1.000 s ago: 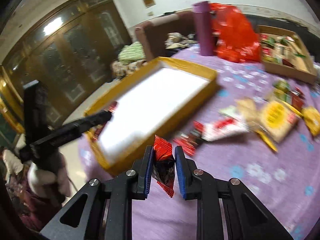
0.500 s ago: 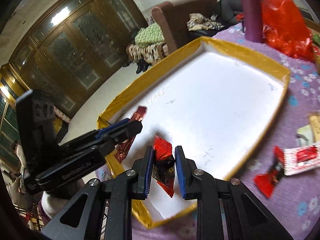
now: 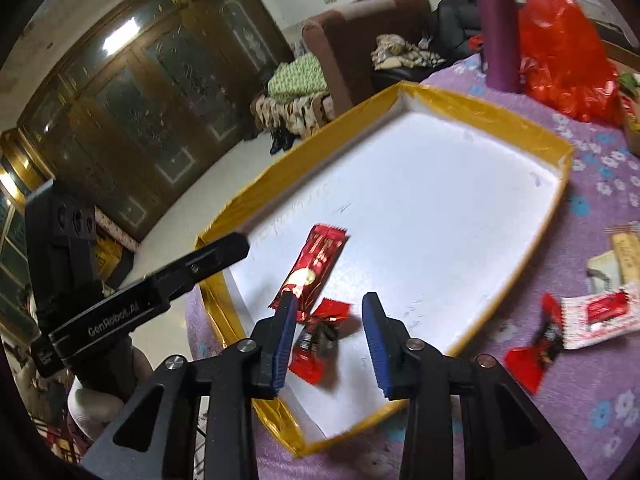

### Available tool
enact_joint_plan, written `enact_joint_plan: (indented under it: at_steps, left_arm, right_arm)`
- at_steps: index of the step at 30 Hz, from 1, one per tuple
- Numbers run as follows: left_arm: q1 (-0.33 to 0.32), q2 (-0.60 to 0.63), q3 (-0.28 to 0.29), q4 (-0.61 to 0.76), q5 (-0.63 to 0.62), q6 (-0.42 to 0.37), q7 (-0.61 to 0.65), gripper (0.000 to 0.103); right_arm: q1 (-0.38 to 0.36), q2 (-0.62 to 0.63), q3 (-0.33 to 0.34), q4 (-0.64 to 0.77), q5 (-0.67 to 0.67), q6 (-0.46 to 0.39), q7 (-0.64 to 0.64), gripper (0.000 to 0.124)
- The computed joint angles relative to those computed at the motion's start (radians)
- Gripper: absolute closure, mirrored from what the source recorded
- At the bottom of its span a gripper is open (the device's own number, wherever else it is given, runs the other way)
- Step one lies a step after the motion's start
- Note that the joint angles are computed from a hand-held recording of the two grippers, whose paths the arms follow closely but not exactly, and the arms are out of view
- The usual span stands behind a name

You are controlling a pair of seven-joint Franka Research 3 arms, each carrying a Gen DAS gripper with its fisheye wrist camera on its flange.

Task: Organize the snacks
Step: 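Carry both snacks over the yellow tray and open both tools to drop them, then grasp a white-red snack stick with the left tool while the right tool grasps a yellow cracker pack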

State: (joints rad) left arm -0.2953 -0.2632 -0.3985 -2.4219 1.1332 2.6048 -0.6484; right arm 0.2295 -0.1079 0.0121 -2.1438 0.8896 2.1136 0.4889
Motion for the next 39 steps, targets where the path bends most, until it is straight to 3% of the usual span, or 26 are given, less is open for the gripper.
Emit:
enact_joint_plan:
  at_steps: [6, 9, 11, 12, 16, 23, 31, 35, 39]
  left_arm:
    - [-0.031, 0.059, -0.016, 0.092, -0.005, -0.028, 0.074, 0.059]
    - [-0.057, 0.104, -0.020, 0.154, 0.005, -0.049, 0.114, 0.052]
    - [-0.076, 0.138, -0.015, 0.193, 0.010, -0.054, 0.141, 0.051]
    - [-0.085, 0.154, -0.011, 0.211, 0.010, -0.052, 0.154, 0.051]
    - [-0.127, 0.238, 0.008, 0.295, 0.000, -0.043, 0.236, 0.051]
    - [-0.201, 0.378, 0.058, 0.435, -0.078, -0.033, 0.406, 0.051]
    - [-0.244, 0.425, 0.104, 0.476, -0.126, -0.006, 0.468, 0.051]
    - [-0.243, 0.440, 0.117, 0.486, -0.136, 0.026, 0.504, 0.051]
    - [-0.247, 0.487, 0.128, 0.545, -0.173, 0.020, 0.601, 0.051]
  right_arm:
    - [-0.051, -0.030, -0.052, -0.003, 0.071, 0.004, -0.044, 0.082]
    - [-0.083, -0.048, -0.077, -0.012, 0.115, 0.050, -0.084, 0.067]
    - [-0.107, -0.043, -0.094, -0.012, 0.138, 0.106, -0.105, 0.045]
    - [-0.120, -0.027, -0.102, 0.002, 0.138, 0.113, -0.099, 0.042]
    - [-0.190, 0.094, -0.123, 0.111, 0.052, 0.068, 0.032, 0.042]
    - [-0.275, 0.180, -0.107, 0.165, 0.034, 0.075, 0.071, 0.043]
    - [-0.292, 0.257, -0.078, 0.262, 0.021, 0.155, 0.151, 0.044]
    - [-0.313, 0.286, -0.069, 0.303, 0.085, 0.302, 0.133, 0.043]
    - [-0.320, 0.386, -0.060, 0.415, -0.033, 0.341, 0.162, 0.042]
